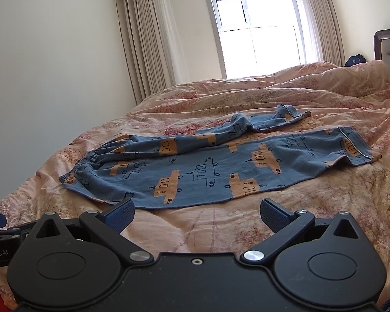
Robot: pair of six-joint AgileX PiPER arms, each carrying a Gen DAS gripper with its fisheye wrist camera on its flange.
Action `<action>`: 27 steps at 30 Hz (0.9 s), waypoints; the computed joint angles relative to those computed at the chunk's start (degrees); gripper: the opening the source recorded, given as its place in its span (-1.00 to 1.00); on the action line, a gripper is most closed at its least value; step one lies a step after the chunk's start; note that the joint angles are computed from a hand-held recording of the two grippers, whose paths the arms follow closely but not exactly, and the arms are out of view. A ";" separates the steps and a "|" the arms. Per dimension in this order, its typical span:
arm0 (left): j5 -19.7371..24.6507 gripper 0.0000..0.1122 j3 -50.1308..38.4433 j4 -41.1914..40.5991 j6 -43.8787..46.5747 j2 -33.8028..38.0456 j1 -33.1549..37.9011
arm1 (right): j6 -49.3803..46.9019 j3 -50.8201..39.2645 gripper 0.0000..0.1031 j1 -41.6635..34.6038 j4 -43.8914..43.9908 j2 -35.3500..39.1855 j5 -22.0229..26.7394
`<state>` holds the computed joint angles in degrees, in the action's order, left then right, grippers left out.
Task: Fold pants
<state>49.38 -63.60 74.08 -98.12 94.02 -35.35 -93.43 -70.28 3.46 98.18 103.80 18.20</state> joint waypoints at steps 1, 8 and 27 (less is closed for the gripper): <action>-0.41 0.83 -0.13 -0.48 0.45 -0.09 0.19 | -0.23 0.13 0.99 0.15 0.27 -0.12 -0.20; -6.69 0.83 -1.80 -7.63 5.11 -1.26 3.84 | -0.79 0.26 0.99 0.39 0.90 -0.21 -0.81; -13.08 0.83 -17.72 -32.43 41.65 -0.76 17.60 | 28.99 -16.21 0.99 -1.59 -29.77 0.74 6.00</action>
